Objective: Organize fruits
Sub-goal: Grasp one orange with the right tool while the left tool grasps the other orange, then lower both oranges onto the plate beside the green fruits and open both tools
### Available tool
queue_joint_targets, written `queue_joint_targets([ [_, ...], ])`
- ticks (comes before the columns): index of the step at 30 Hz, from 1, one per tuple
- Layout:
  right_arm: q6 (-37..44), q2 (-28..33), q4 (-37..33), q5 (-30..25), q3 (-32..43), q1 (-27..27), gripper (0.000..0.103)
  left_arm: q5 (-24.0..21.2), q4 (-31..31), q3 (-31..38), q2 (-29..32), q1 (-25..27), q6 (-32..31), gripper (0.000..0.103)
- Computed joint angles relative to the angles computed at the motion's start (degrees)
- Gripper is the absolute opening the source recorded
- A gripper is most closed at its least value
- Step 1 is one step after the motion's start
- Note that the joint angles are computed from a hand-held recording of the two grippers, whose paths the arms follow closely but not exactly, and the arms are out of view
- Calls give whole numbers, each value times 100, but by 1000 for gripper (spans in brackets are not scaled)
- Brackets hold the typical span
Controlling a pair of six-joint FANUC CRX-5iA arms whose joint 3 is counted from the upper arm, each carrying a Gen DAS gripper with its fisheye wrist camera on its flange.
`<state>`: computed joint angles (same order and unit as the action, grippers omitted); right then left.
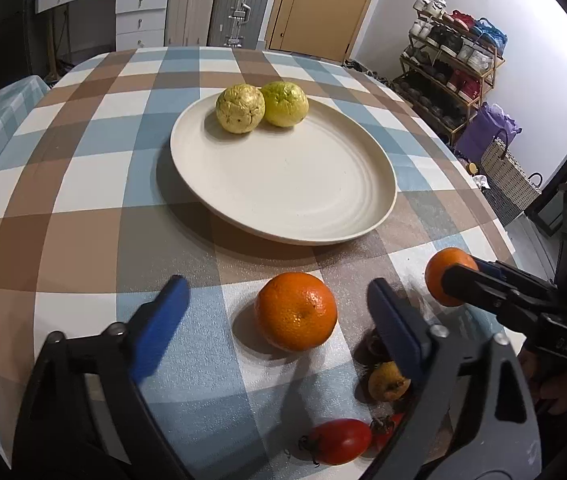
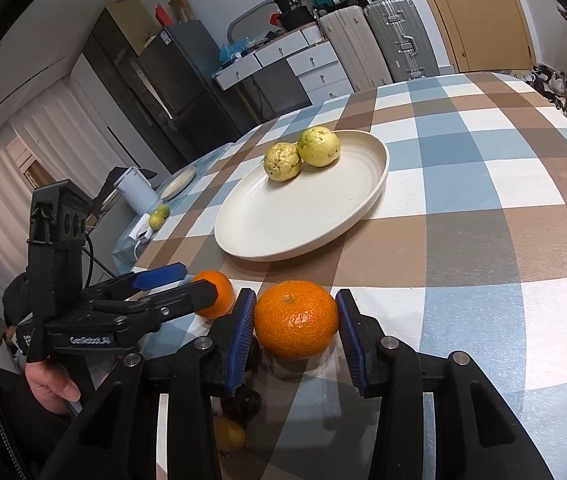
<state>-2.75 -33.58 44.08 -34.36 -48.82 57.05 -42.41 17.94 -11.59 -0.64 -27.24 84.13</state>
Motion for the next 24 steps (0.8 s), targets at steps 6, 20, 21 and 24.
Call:
queue_joint_targets([
  [6,-62,-47,135,23,-53,15,42,-69,-40,43,27,0,-44,56],
  [20,-53,-13,119,-77,-2,27,42,-1,1005,-393,-121,160,-1038,38],
  [21,-52,-14,132,-77,1,23,42,-2,1091,-418,-136,173,-1107,38],
  [24,-43,-2,192,-5,12,-47,42,20,1279,-460,-194,211,-1256,38],
])
